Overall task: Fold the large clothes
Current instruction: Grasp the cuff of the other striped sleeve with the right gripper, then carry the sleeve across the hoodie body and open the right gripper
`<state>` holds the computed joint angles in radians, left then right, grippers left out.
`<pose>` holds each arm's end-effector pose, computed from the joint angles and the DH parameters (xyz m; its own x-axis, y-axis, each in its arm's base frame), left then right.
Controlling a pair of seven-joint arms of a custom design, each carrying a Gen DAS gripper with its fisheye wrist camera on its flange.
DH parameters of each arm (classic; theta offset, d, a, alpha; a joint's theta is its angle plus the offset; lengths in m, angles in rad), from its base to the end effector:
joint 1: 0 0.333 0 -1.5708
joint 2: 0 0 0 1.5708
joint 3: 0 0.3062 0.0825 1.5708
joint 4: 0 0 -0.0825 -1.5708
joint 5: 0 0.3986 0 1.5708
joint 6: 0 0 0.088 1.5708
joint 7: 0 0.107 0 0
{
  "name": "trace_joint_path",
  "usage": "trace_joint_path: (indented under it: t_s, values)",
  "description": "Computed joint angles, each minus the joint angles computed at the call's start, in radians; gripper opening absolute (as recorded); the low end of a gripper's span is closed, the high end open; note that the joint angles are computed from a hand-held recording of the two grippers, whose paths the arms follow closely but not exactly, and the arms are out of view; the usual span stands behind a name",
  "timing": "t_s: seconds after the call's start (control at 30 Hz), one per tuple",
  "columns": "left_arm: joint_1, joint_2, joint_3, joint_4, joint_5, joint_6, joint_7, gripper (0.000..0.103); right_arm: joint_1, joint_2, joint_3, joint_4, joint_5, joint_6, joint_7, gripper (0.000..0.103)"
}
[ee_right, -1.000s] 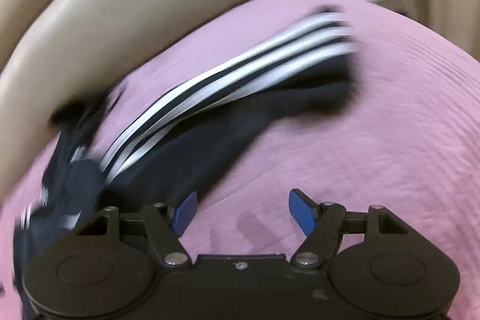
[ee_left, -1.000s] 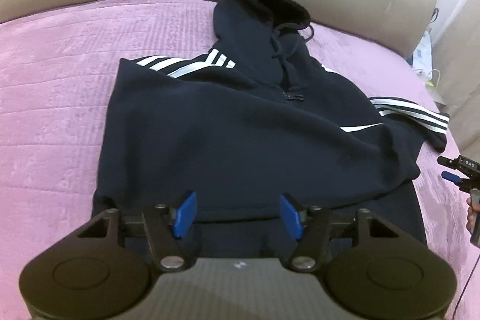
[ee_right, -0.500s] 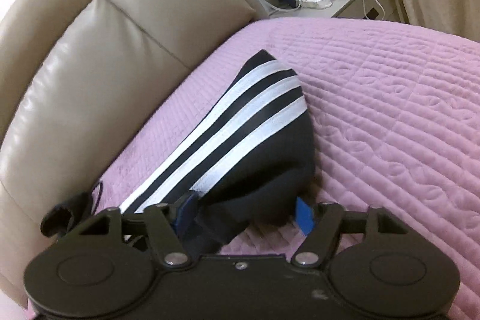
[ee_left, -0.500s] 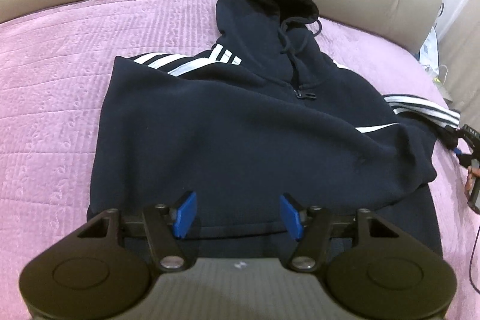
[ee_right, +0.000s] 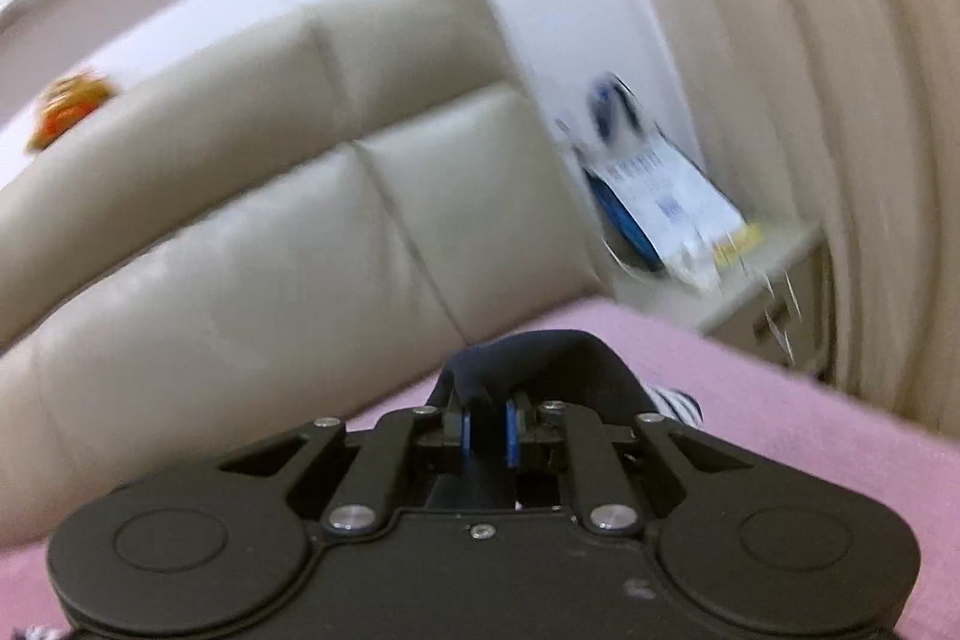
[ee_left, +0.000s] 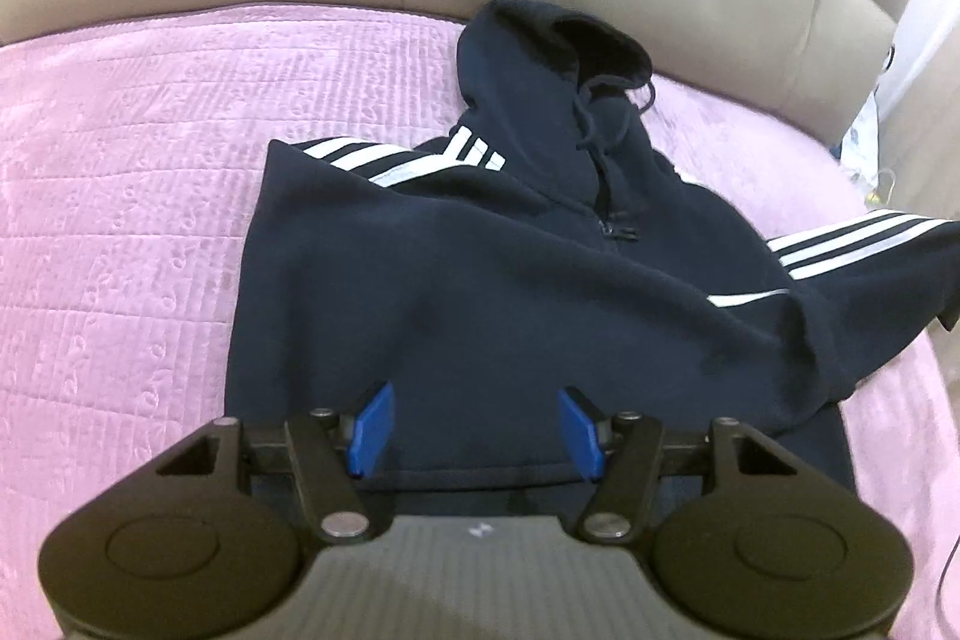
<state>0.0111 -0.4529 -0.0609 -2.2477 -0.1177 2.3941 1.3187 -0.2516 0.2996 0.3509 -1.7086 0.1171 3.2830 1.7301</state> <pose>0.4796 -0.0290 0.5972 0.1896 -0.9557 0.2250 -0.8055 -0.2824 -0.5209 0.6895 0.0225 0.5689 -0.0110 -0.9355 -0.3531 -0.2913 0.3409 -0.8939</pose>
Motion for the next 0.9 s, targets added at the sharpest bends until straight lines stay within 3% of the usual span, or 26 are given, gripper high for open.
trace_joint_path:
  t_s: [0.03, 0.13, 0.17, 0.3, 0.4, 0.57, 0.63, 0.67, 0.73, 0.8, 0.83, 0.9]
  values:
    - [0.001, -0.004, 0.002, 0.002, -0.002, 0.000, -0.003, 0.062, -0.005, -0.022, 0.014, -0.022, -0.010, 0.031, -0.011, 0.014]
    - [0.014, -0.019, 0.003, 0.003, 0.007, 0.003, -0.017, 0.061, -0.146, -0.077, 0.192, -0.095, -0.139, 0.147, 0.066, 0.014]
    - [0.018, -0.025, 0.005, 0.001, 0.010, 0.009, -0.020, 0.061, -0.153, -0.101, 0.217, -0.115, -0.167, 0.195, 0.081, 0.014]
    - [0.030, -0.059, 0.027, -0.016, 0.001, 0.041, -0.021, 0.061, -0.050, -0.187, 0.195, -0.174, -0.164, 0.396, 0.054, 0.013]
    - [0.042, -0.071, 0.041, -0.016, -0.008, 0.053, -0.023, 0.061, 0.001, -0.215, 0.192, -0.164, -0.246, 0.447, 0.089, 0.013]
    - [0.068, -0.086, 0.059, -0.020, -0.014, 0.069, -0.034, 0.061, 0.145, -0.198, 0.175, -0.119, -0.225, 0.333, -0.074, 0.013]
    - [0.082, -0.088, 0.063, -0.022, -0.011, 0.078, -0.038, 0.061, 0.240, -0.160, 0.159, -0.103, -0.168, 0.301, -0.221, 0.013]
    - [0.085, -0.088, 0.069, -0.022, -0.014, 0.078, -0.038, 0.061, 0.247, -0.148, 0.189, -0.102, -0.155, 0.275, -0.299, 0.013]
    - [0.089, -0.089, 0.085, -0.024, -0.032, 0.079, -0.034, 0.061, 0.176, -0.078, 0.341, -0.074, -0.164, 0.182, -0.465, 0.013]
    - [0.096, -0.089, 0.096, -0.027, -0.042, 0.077, -0.026, 0.062, 0.080, 0.013, 0.491, -0.028, -0.419, -0.023, -0.365, 0.013]
    - [0.105, -0.085, 0.094, -0.025, -0.037, 0.071, -0.029, 0.061, 0.077, 0.058, 0.520, 0.005, -0.539, -0.141, -0.315, 0.014]
    - [0.114, -0.078, 0.100, -0.021, -0.037, 0.056, -0.022, 0.061, 0.161, 0.118, 0.497, 0.077, -0.611, -0.419, -0.353, 0.027]
